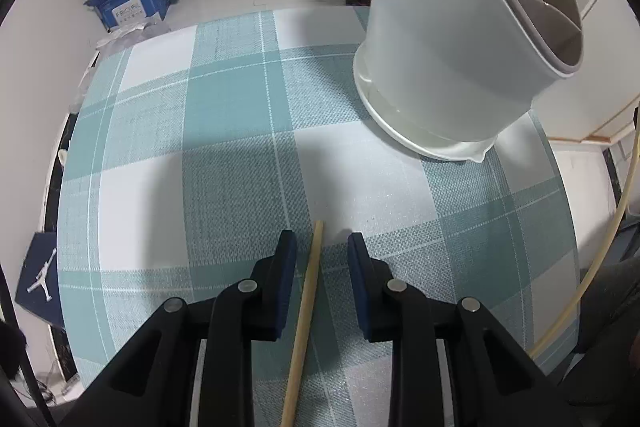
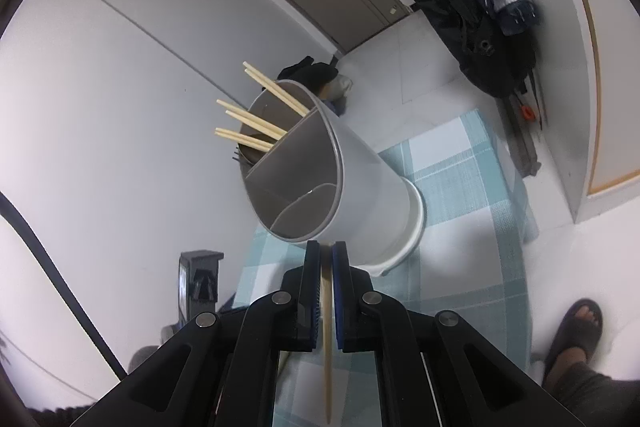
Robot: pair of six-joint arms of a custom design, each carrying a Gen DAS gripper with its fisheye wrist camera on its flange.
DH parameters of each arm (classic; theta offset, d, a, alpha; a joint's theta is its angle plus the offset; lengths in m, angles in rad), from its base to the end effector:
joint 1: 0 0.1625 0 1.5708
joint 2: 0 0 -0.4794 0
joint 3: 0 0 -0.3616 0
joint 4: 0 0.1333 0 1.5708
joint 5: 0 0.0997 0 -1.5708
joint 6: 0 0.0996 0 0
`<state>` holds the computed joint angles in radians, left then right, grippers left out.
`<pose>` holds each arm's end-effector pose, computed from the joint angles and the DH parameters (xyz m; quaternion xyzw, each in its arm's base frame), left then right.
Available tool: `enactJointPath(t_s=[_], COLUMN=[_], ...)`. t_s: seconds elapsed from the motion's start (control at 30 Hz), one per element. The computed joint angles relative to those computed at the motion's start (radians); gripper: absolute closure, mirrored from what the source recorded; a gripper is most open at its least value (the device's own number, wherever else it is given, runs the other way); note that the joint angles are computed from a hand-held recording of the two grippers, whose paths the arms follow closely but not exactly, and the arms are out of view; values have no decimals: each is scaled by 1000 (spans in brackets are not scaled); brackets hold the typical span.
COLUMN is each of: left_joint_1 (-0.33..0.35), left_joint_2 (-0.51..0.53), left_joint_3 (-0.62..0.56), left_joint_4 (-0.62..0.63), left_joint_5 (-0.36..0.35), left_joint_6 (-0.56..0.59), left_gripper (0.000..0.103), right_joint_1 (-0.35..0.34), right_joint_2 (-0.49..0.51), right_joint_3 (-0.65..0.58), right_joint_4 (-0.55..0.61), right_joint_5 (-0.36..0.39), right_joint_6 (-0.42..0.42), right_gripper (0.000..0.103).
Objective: Organize utensils
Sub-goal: 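Lift and carry the held chopsticks with both grippers over the white holder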
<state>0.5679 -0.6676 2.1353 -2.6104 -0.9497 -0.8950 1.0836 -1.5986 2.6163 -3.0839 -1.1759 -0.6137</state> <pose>-0.2940 -0.4144 -0.0155 0.1150 0.9256 -0.1249 0.3383 0.0074 -0.3525 0.3005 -0.1081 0.9457 -0.3044 0.0363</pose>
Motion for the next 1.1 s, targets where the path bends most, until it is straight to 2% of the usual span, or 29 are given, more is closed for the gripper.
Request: enactJointPath(t_s=[0.1, 0.13, 0.17, 0.2, 0.3, 0.43, 0.67, 0.77, 0.87, 0.97, 1.1], left_joint_1=[-1, 0, 2, 7, 23, 9, -76, -126, -145, -187, -193], left_joint_2=[14, 14, 16, 13, 8, -8, -70, -92, -98, -101, -97], left_joint_3=[-23, -24, -29, -31, -42, -16, 88, 119, 144, 166, 169], left_joint_4=[28, 27, 22, 19, 16, -52, -246, -268, -339, -356, -374], left_joint_5=[7, 6, -2, -17, -33, -3, 101, 168, 211, 239, 259], left_joint_6=[33, 42, 53, 59, 44, 43, -55, -100, -90, -119, -89], left_gripper=[83, 86, 96, 101, 102, 102, 102, 102, 102, 102, 102], right_joint_1=[8, 10, 11, 11, 14, 21, 50, 64, 84, 112, 145], right_joint_2=[1, 2, 3, 4, 5, 4, 12, 14, 21, 40, 70], right_joint_3=[6, 6, 6, 6, 7, 12, 38, 56, 85, 117, 153], right_joint_4=[-15, -17, -17, -20, -28, -48, -115, -153, -227, -321, -432], right_joint_5=[-13, -15, -15, -16, -19, -24, -54, -58, -64, -84, -113], right_joint_6=[-2, -1, 0, 1, 2, -1, -27, -44, -70, -96, -109], right_gripper=[98, 98, 98, 98, 98, 98, 98, 98, 98, 98, 98])
